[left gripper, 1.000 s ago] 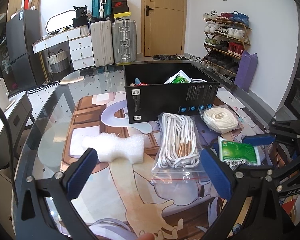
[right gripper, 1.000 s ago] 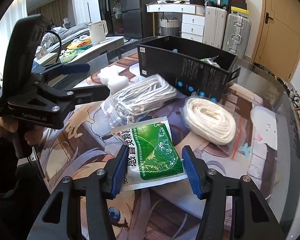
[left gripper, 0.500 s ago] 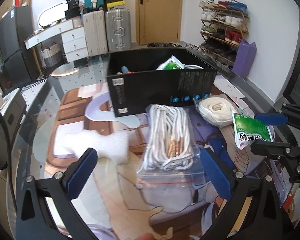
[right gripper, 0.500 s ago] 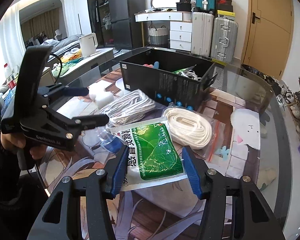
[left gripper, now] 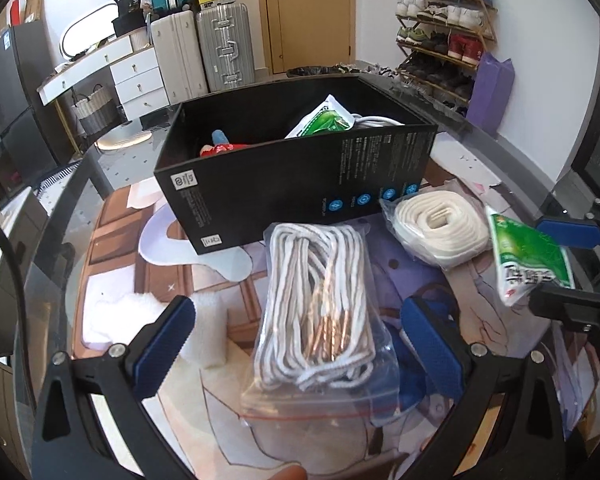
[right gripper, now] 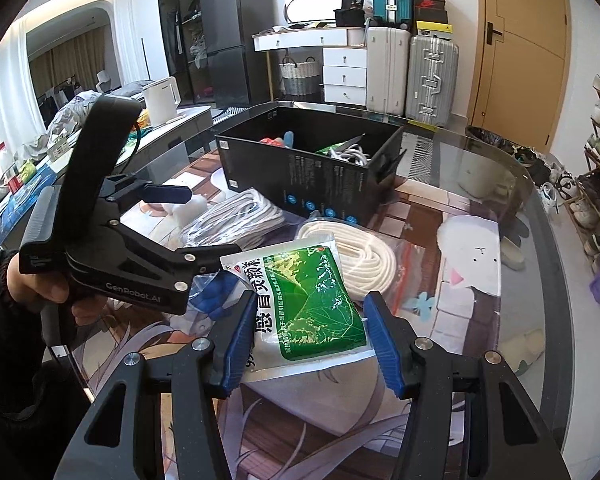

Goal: Organize soft objects
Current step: 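Lift the green packet with the right gripper while the left grasps the thin-rope zip bag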

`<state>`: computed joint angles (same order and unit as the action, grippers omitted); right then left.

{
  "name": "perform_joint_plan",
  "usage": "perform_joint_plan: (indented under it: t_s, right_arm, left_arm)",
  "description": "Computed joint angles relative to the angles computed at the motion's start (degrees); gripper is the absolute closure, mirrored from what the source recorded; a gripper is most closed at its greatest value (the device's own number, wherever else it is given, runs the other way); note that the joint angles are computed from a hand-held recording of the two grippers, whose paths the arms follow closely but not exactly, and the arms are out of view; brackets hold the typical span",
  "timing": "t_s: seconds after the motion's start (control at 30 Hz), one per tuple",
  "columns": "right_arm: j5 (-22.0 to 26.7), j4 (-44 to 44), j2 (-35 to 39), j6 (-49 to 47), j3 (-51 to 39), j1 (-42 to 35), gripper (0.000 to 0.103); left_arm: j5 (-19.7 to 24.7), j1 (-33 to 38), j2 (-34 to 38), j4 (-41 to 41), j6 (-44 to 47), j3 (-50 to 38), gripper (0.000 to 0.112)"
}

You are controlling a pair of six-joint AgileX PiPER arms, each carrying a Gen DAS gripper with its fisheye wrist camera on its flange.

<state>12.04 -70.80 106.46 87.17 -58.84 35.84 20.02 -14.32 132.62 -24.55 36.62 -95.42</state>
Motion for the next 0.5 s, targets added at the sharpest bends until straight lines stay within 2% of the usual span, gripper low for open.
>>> perform_joint_plan:
  t_s: [0.13,0.3,0.4,0.5]
  right_arm:
    - [0.2,-1.4,-0.1,2.4,0.3,-0.6,0.048]
    - [1.0,-7.8,-0.6,10.0,1.2,-1.0,0.048]
    - [0.8,-9.7,-0.9,12.1,1.7,-1.3,0.048]
    - [0.8,-10.6,-1.1,13.0,1.9,-1.3,0.048]
  left_arm:
    - [-0.2,-0.6,1.1,4.6,-4.0,-1.6,0.009]
    - [-0.7,-1.7,1.8,9.7,-7.3,-2.6,0.010]
    - [-0.7,-1.9,1.9,9.2,-5.9,-2.7,0.011]
    - [-1.6,-2.3,1.7,10.9,-6.2,-2.2,0.019]
